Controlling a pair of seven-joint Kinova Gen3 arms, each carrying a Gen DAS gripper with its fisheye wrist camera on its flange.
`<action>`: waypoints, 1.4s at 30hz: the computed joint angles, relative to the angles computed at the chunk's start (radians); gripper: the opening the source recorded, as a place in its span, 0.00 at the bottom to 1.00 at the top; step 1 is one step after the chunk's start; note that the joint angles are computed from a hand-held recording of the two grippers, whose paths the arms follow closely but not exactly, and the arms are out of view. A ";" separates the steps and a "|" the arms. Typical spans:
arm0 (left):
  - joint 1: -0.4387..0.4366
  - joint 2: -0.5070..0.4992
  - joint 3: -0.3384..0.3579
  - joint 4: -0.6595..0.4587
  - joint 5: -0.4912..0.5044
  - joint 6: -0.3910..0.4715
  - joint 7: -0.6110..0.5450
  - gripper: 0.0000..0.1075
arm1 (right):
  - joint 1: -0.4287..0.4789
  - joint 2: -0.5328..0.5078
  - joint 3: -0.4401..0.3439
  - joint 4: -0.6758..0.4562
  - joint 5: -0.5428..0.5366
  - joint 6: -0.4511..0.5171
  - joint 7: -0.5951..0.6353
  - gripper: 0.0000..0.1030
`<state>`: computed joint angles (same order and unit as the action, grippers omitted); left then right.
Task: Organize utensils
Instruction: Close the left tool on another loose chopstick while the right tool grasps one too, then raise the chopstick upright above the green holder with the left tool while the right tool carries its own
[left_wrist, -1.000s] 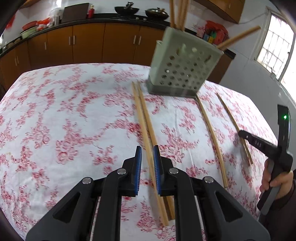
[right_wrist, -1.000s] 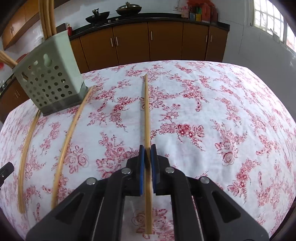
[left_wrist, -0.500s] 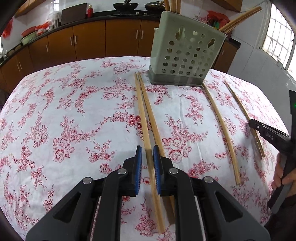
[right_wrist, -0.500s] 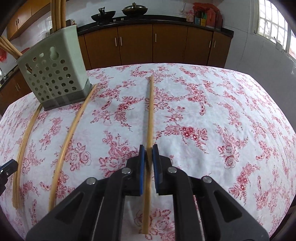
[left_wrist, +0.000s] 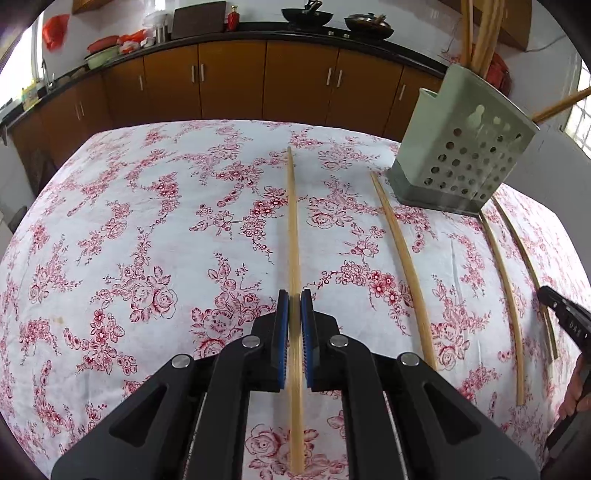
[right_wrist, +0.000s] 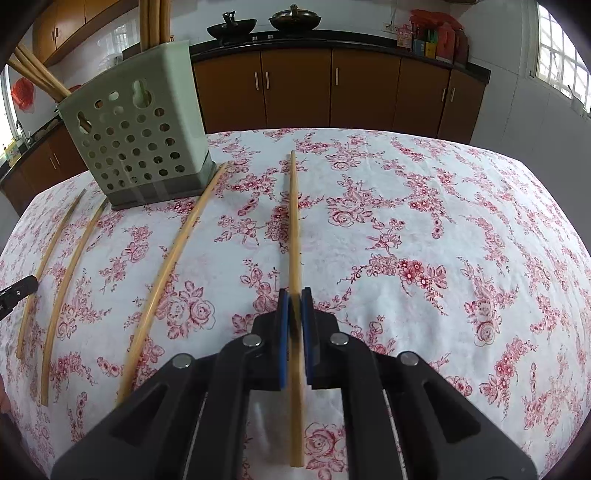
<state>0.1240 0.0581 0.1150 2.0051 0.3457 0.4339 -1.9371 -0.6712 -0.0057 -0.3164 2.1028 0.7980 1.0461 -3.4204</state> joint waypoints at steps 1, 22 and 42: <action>-0.004 -0.008 0.007 0.014 -0.010 -0.019 0.002 0.07 | 0.000 0.001 0.000 -0.002 -0.001 0.003 0.001 0.08; -0.015 -0.015 -0.005 0.023 0.094 -0.004 -0.089 0.09 | -0.006 0.003 0.002 0.002 -0.001 0.005 -0.020 0.13; 0.008 -0.074 -0.021 0.077 0.093 0.002 -0.103 0.14 | -0.031 -0.008 -0.020 0.011 -0.010 0.020 -0.046 0.12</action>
